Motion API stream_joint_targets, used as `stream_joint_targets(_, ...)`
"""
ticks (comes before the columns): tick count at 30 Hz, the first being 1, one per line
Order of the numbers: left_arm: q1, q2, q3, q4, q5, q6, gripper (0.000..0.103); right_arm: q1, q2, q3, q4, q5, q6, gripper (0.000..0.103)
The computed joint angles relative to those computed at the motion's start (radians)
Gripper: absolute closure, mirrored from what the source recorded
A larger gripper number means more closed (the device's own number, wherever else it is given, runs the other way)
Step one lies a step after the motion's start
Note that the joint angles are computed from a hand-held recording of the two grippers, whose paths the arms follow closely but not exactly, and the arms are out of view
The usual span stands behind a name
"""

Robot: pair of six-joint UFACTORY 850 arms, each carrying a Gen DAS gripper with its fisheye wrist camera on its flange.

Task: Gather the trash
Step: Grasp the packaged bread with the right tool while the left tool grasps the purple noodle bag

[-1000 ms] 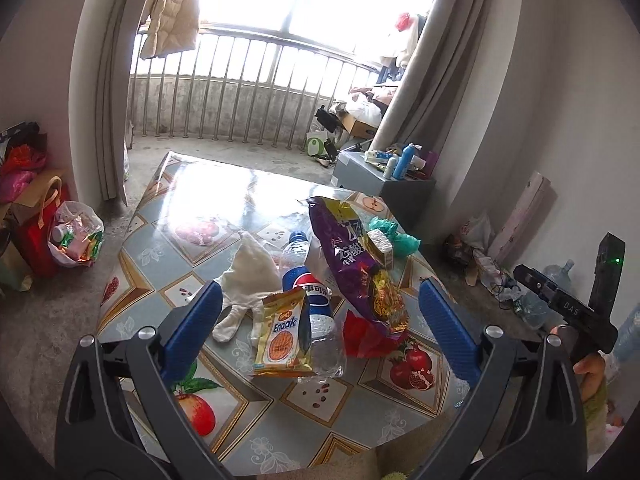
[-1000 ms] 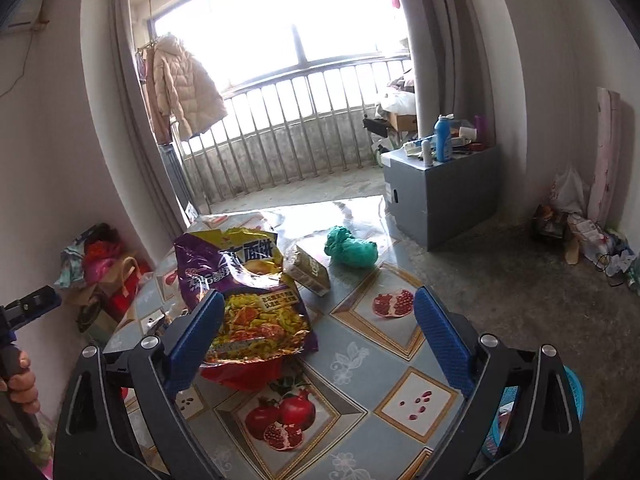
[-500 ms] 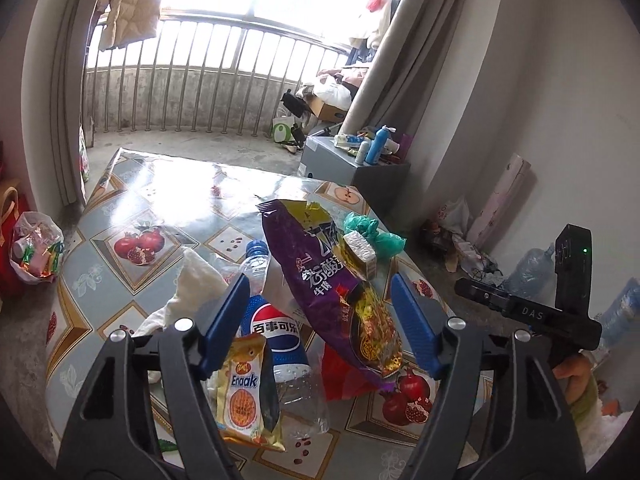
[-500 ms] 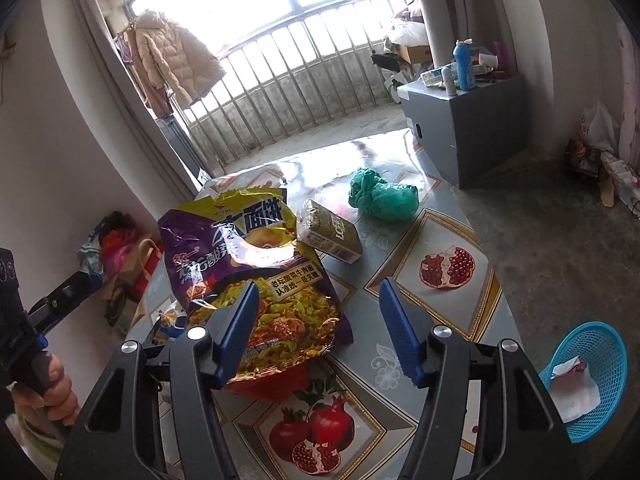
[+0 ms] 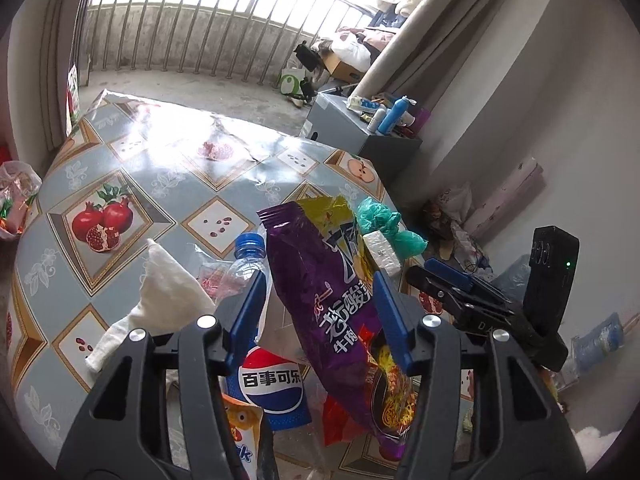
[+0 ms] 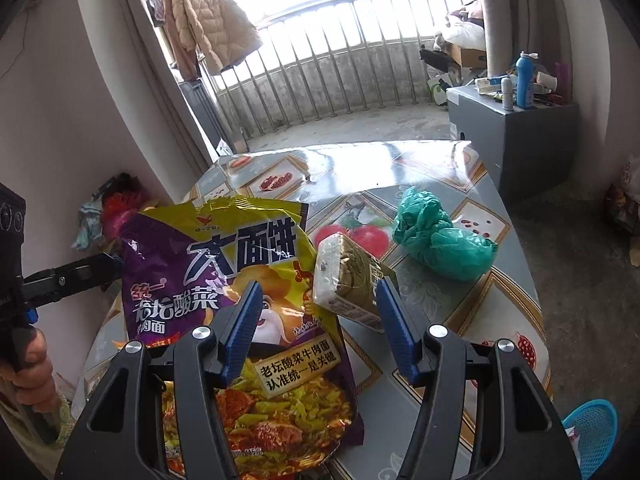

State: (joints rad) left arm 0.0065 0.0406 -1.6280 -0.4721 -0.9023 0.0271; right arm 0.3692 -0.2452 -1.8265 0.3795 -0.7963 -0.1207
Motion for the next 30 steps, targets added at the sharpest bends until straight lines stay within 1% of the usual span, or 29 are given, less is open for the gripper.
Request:
stream_joint_targets(2, 0.006, -0.010, -0.002, -0.030, -0.005, 0.014, 0.059, 0.000, -0.031, -0.026, 0.004, -0.014, -0.008, 0.045)
stream_joint_targets(5, 0.007, -0.011, -0.002, -0.069, -0.003, 0.053, 0.067, -0.004, -0.065, -0.053, 0.006, -0.024, 0.001, 0.045)
stream_joint_targets(8, 0.000, -0.012, -0.005, -0.098, -0.001, 0.092, 0.071, -0.009, -0.084, -0.068, 0.008, -0.030, 0.008, 0.045)
stream_joint_targets(10, -0.007, -0.016, -0.008, -0.099, -0.004, 0.099, 0.071, -0.015, -0.094, -0.074, 0.020, -0.036, 0.013, 0.046)
stream_joint_targets(14, -0.018, -0.038, -0.026, -0.089, -0.019, 0.078, 0.072, -0.029, -0.110, -0.078, 0.046, -0.049, 0.035, 0.054)
stream_joint_targets(17, -0.028, -0.055, -0.040, -0.085, -0.028, 0.072, 0.072, -0.041, -0.114, -0.070, 0.082, -0.048, 0.026, 0.056)
stream_joint_targets(19, -0.038, -0.064, -0.048, -0.073, -0.032, 0.067, 0.077, -0.042, -0.112, -0.066, 0.089, -0.045, 0.022, 0.057)
stream_joint_targets(21, -0.046, -0.072, -0.056, -0.062, -0.035, 0.060, 0.087, -0.040, -0.106, -0.060, 0.087, -0.038, 0.022, 0.060)
stream_joint_targets(23, -0.049, -0.073, -0.058, -0.061, -0.031, 0.054, 0.090, -0.041, -0.098, -0.052, 0.088, -0.032, 0.024, 0.064)
stream_joint_targets(26, -0.051, -0.070, -0.059, -0.063, -0.020, 0.054, 0.099, -0.049, -0.086, -0.038, 0.099, -0.024, 0.020, 0.068)
stream_joint_targets(30, -0.058, -0.061, -0.062, -0.061, -0.008, 0.046, 0.102, -0.063, -0.062, -0.015, 0.129, -0.016, 0.009, 0.072)
